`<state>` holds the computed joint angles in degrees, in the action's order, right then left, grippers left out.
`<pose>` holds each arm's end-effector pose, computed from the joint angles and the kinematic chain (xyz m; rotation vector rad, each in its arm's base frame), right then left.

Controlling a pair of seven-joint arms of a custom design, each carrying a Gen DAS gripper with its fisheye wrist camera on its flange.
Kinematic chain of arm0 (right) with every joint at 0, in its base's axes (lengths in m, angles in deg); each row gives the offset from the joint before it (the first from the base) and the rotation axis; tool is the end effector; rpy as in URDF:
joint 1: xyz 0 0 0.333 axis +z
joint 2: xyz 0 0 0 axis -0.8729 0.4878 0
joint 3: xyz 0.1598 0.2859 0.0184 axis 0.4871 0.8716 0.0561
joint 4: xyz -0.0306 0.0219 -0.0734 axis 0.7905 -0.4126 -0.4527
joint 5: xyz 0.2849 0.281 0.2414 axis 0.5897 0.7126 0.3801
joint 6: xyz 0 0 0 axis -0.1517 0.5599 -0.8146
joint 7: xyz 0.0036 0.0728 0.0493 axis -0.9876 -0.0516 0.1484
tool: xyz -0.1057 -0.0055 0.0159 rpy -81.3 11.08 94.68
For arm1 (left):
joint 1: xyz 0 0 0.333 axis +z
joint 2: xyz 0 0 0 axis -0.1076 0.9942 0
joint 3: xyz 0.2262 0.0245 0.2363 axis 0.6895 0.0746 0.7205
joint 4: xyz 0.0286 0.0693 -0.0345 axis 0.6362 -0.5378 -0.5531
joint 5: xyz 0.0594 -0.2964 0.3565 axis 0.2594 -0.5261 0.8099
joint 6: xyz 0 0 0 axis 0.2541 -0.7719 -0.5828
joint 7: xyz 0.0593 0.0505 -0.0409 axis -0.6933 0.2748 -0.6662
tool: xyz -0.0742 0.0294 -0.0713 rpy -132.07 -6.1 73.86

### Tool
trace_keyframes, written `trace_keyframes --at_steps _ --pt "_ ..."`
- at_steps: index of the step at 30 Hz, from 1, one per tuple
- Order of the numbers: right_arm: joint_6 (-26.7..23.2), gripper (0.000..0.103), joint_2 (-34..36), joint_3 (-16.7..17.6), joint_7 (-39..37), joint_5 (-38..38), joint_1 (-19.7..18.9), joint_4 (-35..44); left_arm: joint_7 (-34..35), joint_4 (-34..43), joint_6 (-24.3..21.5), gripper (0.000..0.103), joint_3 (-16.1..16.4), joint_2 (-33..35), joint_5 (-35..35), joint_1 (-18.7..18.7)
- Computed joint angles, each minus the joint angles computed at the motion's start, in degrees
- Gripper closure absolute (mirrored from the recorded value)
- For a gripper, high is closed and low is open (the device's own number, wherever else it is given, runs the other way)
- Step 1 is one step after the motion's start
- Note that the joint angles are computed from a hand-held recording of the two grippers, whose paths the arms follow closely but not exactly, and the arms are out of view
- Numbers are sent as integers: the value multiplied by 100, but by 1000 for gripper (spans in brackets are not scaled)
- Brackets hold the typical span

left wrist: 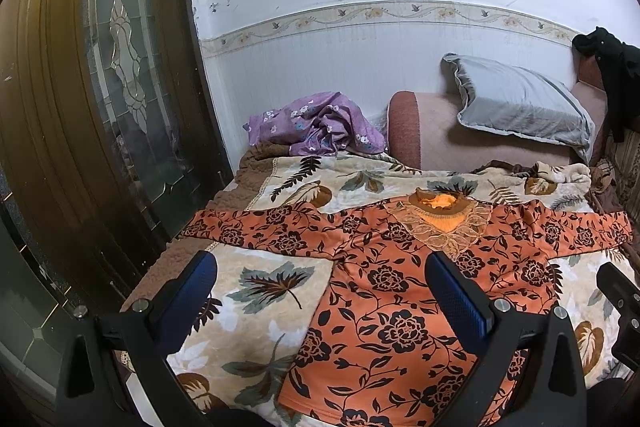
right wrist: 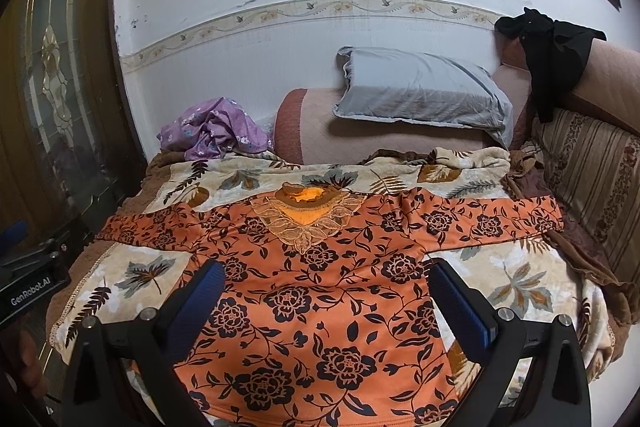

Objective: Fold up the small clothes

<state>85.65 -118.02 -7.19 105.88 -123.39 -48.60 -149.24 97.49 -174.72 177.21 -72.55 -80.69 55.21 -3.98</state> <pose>0.4193 0.3021 0.6547 -1.4823 1.7395 -0.8618 0.4507 -0.1904 0.6743 -1.5679 1.5029 -0.7167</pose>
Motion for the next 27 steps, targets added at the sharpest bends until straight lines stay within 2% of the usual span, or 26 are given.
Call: trace_keyframes --at_steps 14,27 --pt "-122 0 253 38 19 -143 68 201 39 -90 84 0 128 38 -124 21" --pt "-220 0 731 -66 -33 -259 290 527 55 -154 181 0 254 178 -218 149"
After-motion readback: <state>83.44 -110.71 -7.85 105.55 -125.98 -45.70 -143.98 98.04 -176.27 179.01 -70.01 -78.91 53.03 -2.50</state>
